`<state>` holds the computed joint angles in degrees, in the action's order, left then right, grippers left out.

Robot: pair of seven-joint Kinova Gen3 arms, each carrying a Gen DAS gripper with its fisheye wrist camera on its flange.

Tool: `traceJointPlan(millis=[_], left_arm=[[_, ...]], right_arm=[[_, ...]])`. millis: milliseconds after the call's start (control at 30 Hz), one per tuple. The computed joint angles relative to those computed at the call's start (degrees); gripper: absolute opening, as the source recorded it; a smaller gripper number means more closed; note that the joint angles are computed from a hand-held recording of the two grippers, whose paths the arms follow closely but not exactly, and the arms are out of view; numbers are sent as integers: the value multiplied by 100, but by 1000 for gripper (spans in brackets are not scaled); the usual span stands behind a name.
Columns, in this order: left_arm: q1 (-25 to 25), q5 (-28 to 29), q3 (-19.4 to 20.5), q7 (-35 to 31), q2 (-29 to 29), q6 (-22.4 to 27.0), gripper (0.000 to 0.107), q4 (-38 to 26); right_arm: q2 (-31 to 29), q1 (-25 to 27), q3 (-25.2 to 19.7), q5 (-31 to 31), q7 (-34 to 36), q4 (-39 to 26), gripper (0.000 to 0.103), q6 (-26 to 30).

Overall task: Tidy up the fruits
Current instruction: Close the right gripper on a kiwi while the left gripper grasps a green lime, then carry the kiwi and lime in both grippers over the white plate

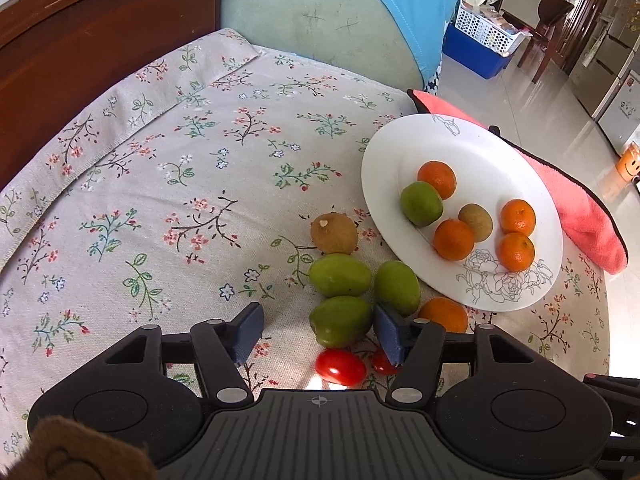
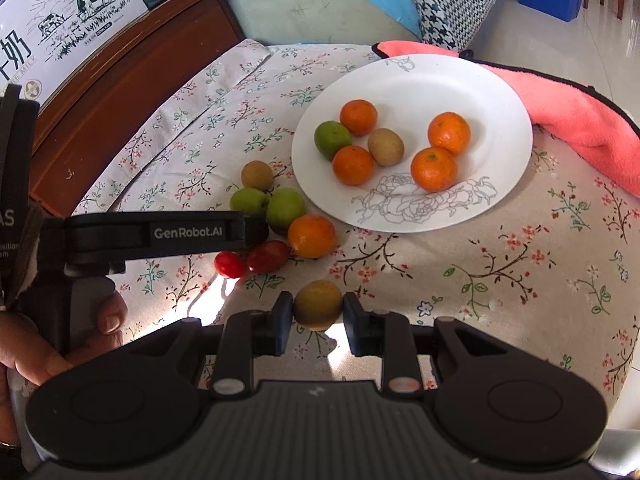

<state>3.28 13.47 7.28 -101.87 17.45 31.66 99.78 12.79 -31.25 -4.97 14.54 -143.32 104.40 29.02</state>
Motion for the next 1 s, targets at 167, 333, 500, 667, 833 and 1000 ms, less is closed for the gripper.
traceJointPlan(millis=[167, 333, 500, 667, 833, 1000], left_arm=[[-98, 168, 102, -282, -46, -80, 36, 93], [-194, 352, 71, -297, -58, 1, 32, 79], [-426, 704, 87, -418, -73, 124, 32, 81], [-568, 922, 87, -613, -164, 112, 32, 135], [-481, 824, -7, -638, -288, 39, 32, 188], [-385, 760, 35, -820, -532, -311, 32, 348]], right_arm=[[11, -6, 7, 2, -23, -19, 27, 6], [7, 6, 10, -14, -43, -14, 27, -8], [2, 16, 4, -25, -26, -16, 27, -25], [-31, 76, -20, -124, 24, 29, 27, -135], [-63, 144, -62, -247, 212, 24, 27, -207], [-204, 120, 15, -128, 133, 70, 27, -337]])
